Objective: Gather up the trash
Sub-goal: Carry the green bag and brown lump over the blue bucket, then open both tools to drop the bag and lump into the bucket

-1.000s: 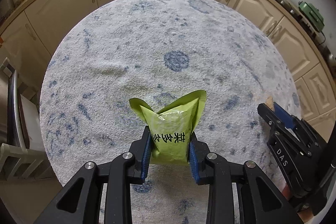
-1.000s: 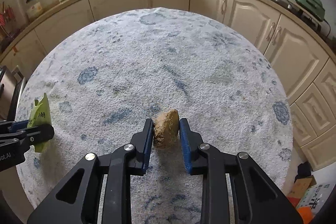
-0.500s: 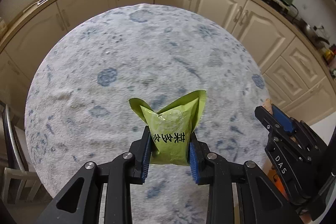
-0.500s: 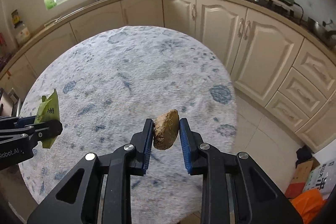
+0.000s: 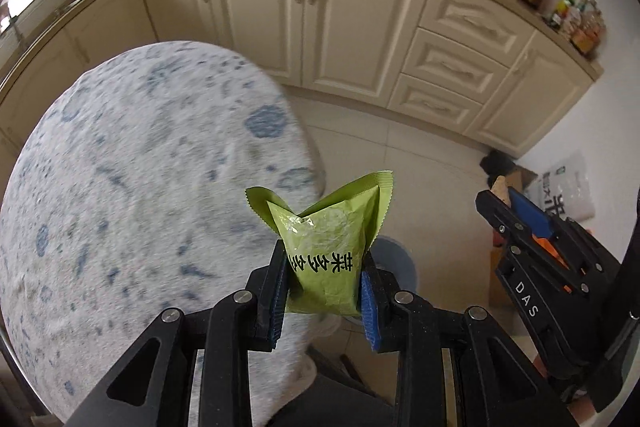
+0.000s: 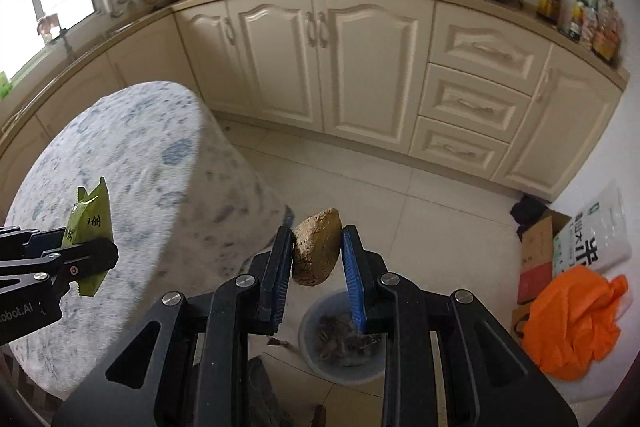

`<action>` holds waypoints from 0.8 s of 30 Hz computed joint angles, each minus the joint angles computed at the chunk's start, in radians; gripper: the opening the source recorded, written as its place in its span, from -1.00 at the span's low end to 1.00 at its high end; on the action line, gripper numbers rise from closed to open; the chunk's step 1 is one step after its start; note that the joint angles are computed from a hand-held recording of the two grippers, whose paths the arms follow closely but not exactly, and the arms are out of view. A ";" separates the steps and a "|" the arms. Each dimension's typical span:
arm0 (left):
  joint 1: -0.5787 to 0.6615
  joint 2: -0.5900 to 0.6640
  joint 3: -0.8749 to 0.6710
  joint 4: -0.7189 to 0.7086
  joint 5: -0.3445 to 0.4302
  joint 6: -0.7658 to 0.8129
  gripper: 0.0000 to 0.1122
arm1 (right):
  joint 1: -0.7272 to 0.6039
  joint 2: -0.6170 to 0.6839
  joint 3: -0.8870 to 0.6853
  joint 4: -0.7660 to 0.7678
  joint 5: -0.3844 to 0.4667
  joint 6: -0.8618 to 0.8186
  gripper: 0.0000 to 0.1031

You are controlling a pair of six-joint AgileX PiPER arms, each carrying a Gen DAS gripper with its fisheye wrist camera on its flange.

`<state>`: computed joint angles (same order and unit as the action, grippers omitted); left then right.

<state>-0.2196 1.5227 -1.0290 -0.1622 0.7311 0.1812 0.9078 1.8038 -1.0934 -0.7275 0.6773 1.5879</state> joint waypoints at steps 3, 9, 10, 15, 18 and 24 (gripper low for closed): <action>-0.115 0.045 -0.038 0.042 -0.003 -0.064 -0.51 | -0.033 -0.076 0.120 -0.006 -0.007 0.058 -0.51; -0.233 0.181 -0.137 0.011 0.026 -0.064 -0.46 | -0.064 -0.199 0.310 -0.011 -0.019 0.151 -0.51; -0.250 0.199 -0.149 0.006 0.023 -0.067 -0.43 | -0.065 -0.215 0.335 -0.006 -0.019 0.159 -0.51; -0.296 0.262 -0.200 0.039 0.014 -0.124 0.46 | -0.084 -0.270 0.444 0.029 -0.047 0.179 -0.50; -0.312 0.274 -0.202 0.080 -0.012 -0.166 0.46 | -0.086 -0.280 0.483 0.032 -0.072 0.201 -0.50; -0.361 0.243 -0.150 0.169 -0.010 -0.304 0.46 | -0.070 -0.247 0.469 0.044 -0.107 0.182 -0.50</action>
<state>-0.5810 1.7653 -1.1794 0.0066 0.7212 -0.1230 0.8378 1.5563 -0.6239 -0.6831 0.5708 1.7697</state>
